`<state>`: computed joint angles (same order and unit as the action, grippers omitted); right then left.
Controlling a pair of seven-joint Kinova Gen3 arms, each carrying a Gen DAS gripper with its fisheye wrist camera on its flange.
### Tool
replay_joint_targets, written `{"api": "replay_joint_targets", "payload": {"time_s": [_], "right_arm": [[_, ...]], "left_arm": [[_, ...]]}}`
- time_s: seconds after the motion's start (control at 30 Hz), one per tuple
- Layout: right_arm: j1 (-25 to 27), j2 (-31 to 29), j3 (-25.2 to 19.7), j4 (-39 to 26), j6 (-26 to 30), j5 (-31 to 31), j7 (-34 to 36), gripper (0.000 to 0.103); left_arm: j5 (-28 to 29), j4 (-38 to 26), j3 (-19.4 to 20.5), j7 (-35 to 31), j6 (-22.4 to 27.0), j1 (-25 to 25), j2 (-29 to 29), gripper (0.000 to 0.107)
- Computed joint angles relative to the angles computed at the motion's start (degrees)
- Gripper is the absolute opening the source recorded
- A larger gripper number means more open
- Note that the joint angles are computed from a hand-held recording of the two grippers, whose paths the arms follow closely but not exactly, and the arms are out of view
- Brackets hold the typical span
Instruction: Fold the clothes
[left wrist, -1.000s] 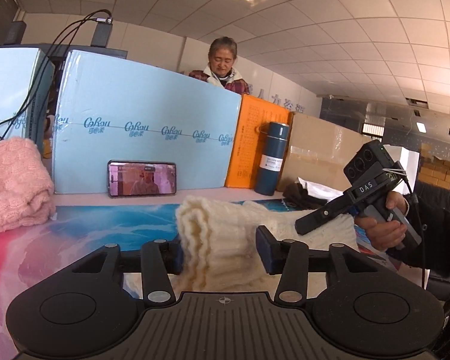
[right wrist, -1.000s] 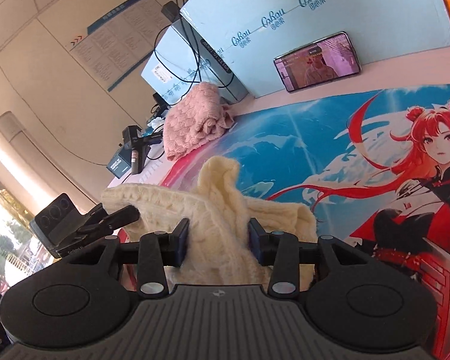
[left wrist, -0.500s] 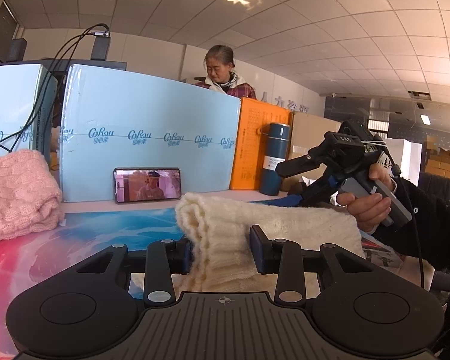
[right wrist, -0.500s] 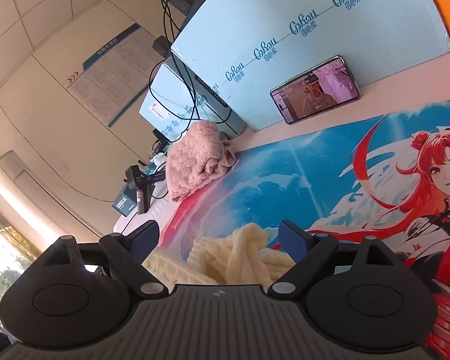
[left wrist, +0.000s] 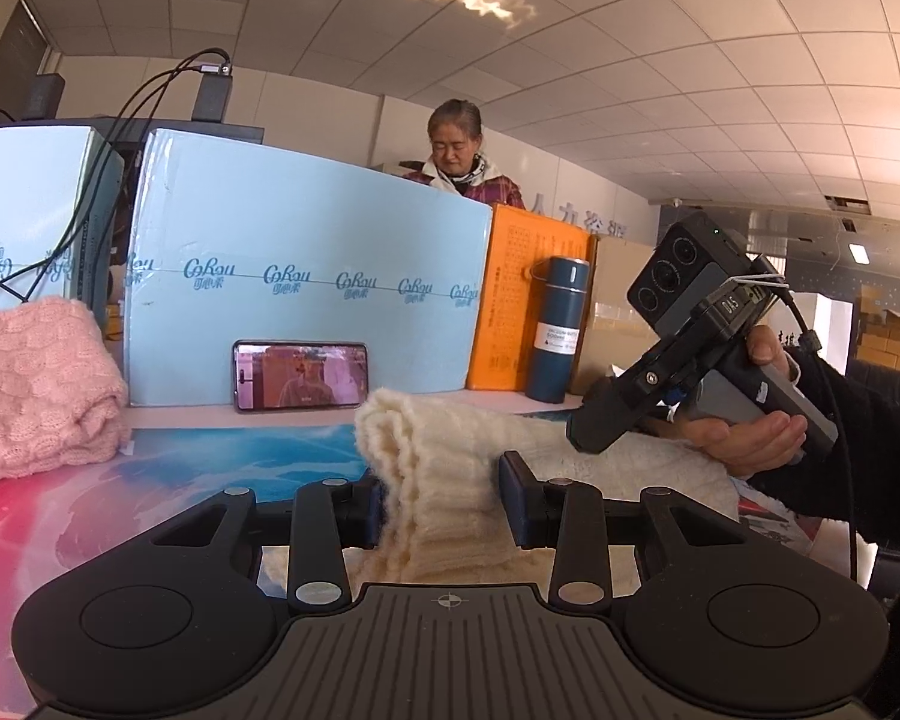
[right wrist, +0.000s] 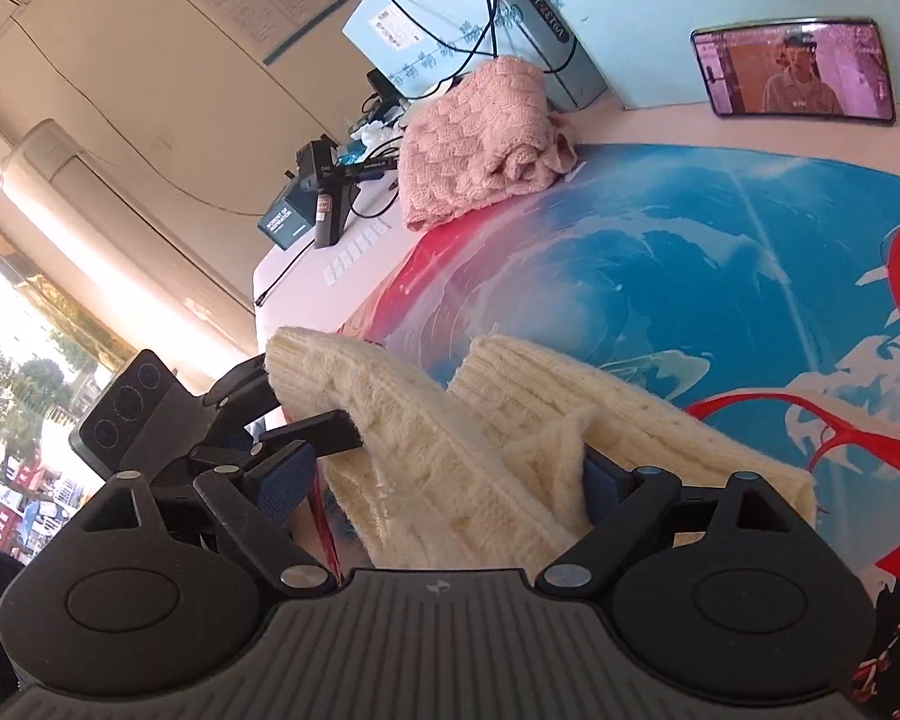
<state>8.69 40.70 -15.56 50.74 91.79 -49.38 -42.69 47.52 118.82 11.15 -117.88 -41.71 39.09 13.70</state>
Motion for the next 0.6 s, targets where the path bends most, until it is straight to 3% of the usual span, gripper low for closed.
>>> {"api": "replay_joint_targets", "payload": {"time_s": [0.1,0.2,0.3,0.37,0.43,0.5,0.6], "right_arm": [[3.48,-2.97,0.27,4.35,-5.56,-3.15,2.12,0.089],[5.88,-6.54,3.14,11.68,-10.03,-8.63,5.62,0.090],[6.29,-10.95,7.57,19.64,-13.73,-13.99,10.73,0.090],[9.04,-13.50,5.57,24.95,-17.03,-15.99,15.39,0.090],[12.84,-15.78,1.26,30.26,-20.37,-17.45,20.05,0.090],[14.75,-17.27,-0.40,34.69,-21.30,-20.53,24.71,0.090],[13.74,-18.98,1.20,39.20,-20.35,-24.48,31.56,0.090]], "left_arm": [[6.87,-1.97,3.51,-5.28,-0.52,-2.02,0.50,0.036],[13.86,-4.45,3.78,-7.16,-2.18,-1.26,1.54,0.036],[20.85,-7.33,10.94,-8.95,-5.45,-6.36,3.44,0.036],[25.51,-9.50,16.25,-11.08,-8.12,-9.84,4.85,0.035],[30.17,-12.02,18.70,-13.67,-11.02,-10.59,6.31,0.034],[34.83,-14.67,16.92,-16.23,-12.95,-8.09,7.30,0.034],[41.00,-18.03,9.12,-18.54,-13.20,-1.50,8.06,0.033]]}}
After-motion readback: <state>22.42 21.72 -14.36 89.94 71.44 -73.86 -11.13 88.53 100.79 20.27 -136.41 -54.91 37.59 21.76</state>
